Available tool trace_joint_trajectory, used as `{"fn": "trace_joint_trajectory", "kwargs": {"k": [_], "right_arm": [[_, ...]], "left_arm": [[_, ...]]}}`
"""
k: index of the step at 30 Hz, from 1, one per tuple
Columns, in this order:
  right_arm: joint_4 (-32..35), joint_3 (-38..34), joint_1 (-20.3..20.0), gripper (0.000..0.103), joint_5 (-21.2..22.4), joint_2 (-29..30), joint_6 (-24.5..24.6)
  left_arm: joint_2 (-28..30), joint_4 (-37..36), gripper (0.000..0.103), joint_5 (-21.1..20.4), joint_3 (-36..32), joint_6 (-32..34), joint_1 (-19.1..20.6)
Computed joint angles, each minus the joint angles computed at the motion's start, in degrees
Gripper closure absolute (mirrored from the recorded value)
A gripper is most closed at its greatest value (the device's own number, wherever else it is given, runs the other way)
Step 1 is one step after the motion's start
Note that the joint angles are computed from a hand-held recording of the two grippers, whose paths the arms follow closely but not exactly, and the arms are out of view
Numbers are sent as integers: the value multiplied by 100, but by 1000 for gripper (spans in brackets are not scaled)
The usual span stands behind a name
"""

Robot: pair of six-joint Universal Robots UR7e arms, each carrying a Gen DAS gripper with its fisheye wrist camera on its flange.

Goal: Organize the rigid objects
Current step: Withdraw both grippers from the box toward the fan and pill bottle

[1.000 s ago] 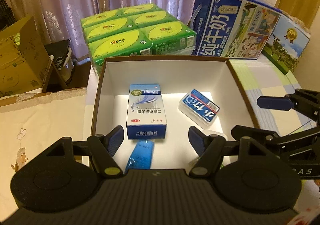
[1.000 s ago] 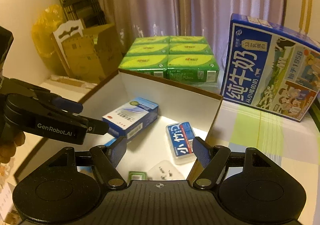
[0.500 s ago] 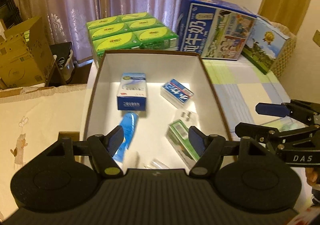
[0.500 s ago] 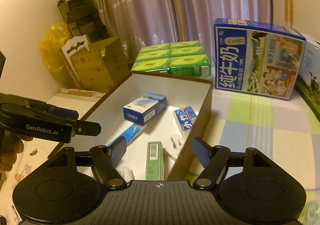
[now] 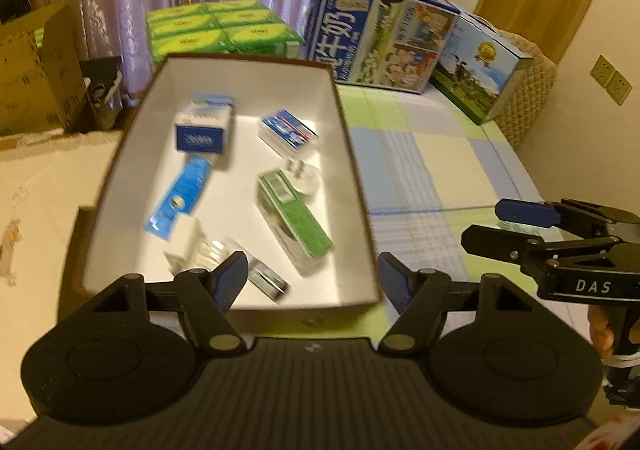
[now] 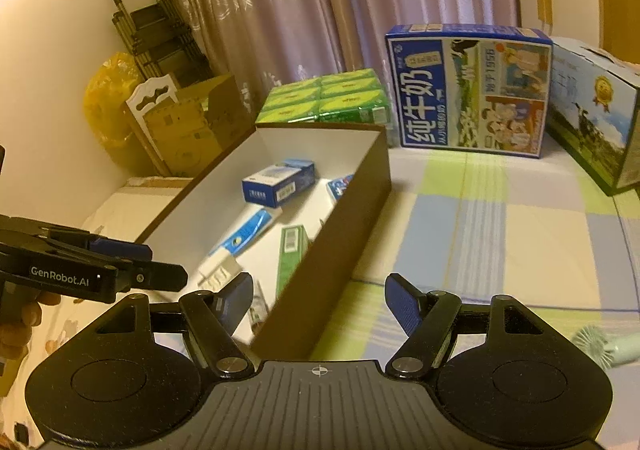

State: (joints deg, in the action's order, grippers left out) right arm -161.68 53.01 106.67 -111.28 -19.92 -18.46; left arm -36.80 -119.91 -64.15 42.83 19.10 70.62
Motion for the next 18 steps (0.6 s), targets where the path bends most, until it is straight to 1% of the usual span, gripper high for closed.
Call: {"fn": "trace_joint_trajectory", "kwargs": {"k": [4, 10, 14, 18], "right_arm": [[-140, 657, -61, 33, 43, -406, 82], [-273, 1459, -194, 33, 84, -935, 220], [-289, 1926, -286, 33, 93, -1257, 315], [-193, 2294, -402, 33, 67, -1560, 415]], "left_arm": [[-293, -213, 35, 13, 681, -185, -94], [-591, -354, 35, -32, 1452, -486, -238], [-693, -421, 35, -42, 1844, -679, -337], [-706, -444, 35, -59, 2076, -786, -429]]}}
